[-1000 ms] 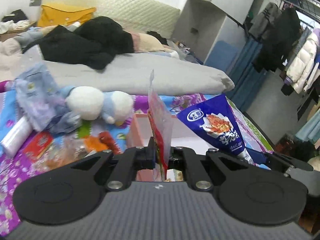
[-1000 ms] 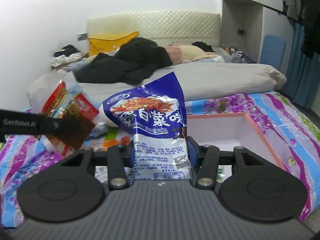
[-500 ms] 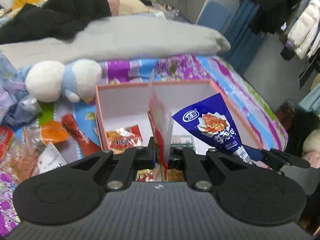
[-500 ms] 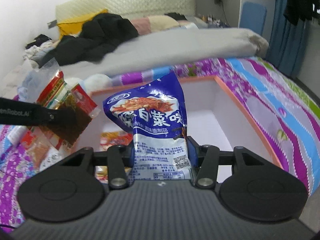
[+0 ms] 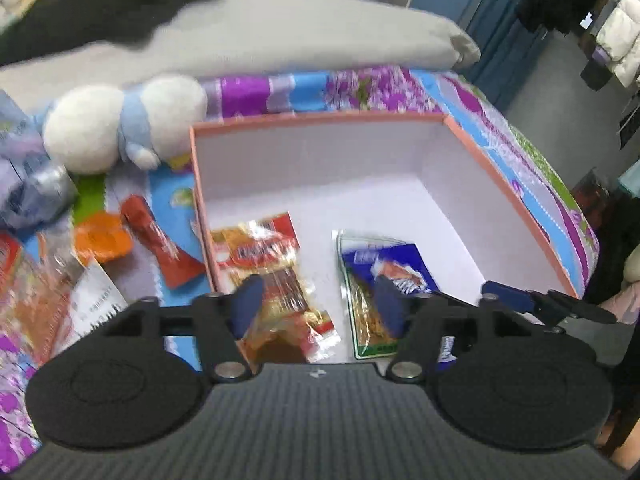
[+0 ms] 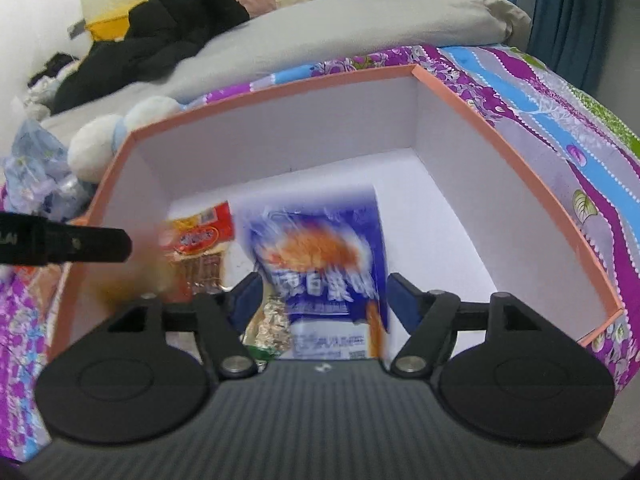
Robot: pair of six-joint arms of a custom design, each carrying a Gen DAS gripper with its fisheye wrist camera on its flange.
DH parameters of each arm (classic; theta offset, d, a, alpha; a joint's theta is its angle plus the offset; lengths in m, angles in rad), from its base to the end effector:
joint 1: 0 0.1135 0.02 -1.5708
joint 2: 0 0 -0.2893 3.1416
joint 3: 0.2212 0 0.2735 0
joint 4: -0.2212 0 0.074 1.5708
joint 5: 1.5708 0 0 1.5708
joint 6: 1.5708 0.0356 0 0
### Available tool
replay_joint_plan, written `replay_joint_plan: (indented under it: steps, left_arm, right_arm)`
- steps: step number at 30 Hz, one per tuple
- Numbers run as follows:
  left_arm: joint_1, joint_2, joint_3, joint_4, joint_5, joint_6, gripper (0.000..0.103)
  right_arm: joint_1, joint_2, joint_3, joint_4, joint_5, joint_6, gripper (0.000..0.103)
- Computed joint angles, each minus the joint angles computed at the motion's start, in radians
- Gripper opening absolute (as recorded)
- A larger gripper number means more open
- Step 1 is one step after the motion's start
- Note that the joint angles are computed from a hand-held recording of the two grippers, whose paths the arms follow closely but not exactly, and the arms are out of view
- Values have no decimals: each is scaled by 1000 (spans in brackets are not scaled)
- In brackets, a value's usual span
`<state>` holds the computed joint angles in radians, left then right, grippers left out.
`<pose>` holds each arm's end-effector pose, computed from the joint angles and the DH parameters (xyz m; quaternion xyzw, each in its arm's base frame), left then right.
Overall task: Organize snacks
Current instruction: 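Withdraw both tools from the pink box back toward the snack pile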
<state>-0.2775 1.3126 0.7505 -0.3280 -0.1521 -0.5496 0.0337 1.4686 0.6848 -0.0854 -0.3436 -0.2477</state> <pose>0.2637 -0.0695 0.2169 -0.1526 0.9278 -0.0682 0.3336 0.2907 0.0218 0.1733 -0.1879 0.9079 0.1235 0.3538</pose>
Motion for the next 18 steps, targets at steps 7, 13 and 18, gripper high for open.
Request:
replay_joint_plan:
  steps: [7, 13, 18]
  left_arm:
    - [-57, -187, 30, -141, -93, -10, 78]
    - [-133, -362, 79, -314, -219, -44, 78]
    - [-196, -497, 114, -449, -308, -95, 78]
  right_arm:
    - [-8, -120, 8, -45, -13, 36, 71]
    - [17, -302, 13, -116, -19, 71, 71]
    - [50, -465, 8, -194, -24, 88, 71]
